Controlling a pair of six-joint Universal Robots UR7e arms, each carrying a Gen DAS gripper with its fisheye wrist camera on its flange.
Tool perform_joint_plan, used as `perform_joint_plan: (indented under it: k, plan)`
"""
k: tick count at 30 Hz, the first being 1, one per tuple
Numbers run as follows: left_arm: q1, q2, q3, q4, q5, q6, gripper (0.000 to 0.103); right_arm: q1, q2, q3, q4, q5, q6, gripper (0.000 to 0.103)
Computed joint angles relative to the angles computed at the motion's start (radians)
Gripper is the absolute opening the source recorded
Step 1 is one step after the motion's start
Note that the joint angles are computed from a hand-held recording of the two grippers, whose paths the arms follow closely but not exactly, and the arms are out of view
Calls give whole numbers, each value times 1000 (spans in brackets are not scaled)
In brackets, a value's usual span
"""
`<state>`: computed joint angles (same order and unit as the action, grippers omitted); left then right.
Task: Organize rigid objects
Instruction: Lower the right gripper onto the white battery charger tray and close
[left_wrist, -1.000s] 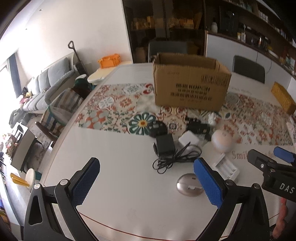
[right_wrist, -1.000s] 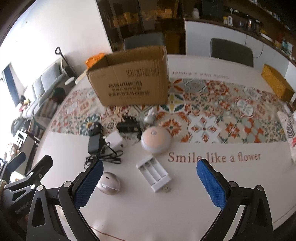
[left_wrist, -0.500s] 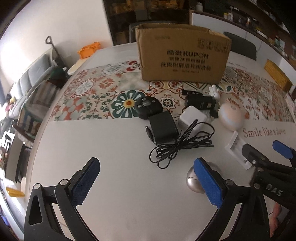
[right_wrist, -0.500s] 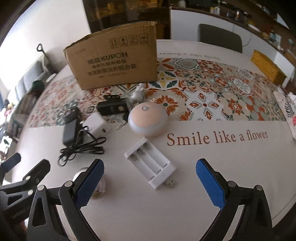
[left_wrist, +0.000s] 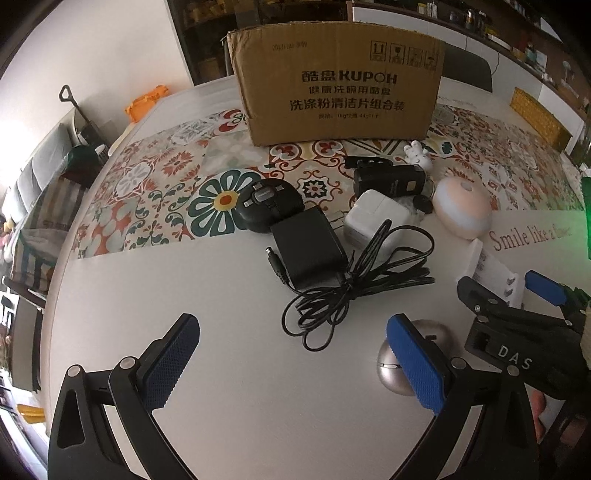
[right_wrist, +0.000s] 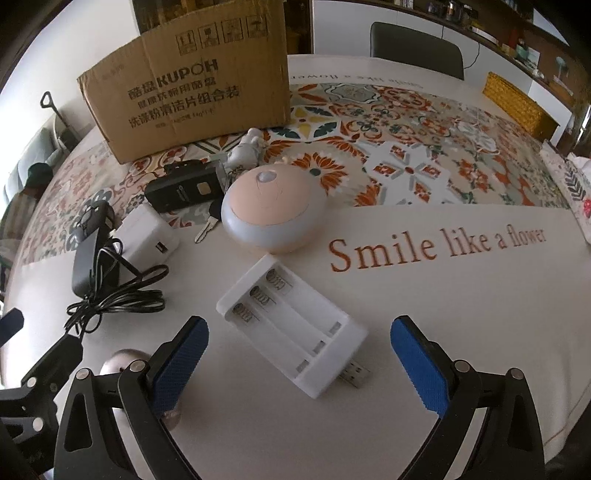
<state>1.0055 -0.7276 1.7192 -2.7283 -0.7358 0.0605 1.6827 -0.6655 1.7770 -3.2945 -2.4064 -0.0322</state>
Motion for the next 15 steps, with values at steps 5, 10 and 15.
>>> perform_joint_plan:
  k: [5, 10, 15]
  plan:
    - [3, 13, -11, -7, 7, 23, 103, -8, 23, -15, -19, 1, 1, 100]
    - [5, 21, -13, -20, 19, 49, 103, -2, 55, -33, -78, -23, -47, 100]
    - [10, 21, -10, -10, 17, 39, 103, 4, 84, -46, -135, -44, -97, 99]
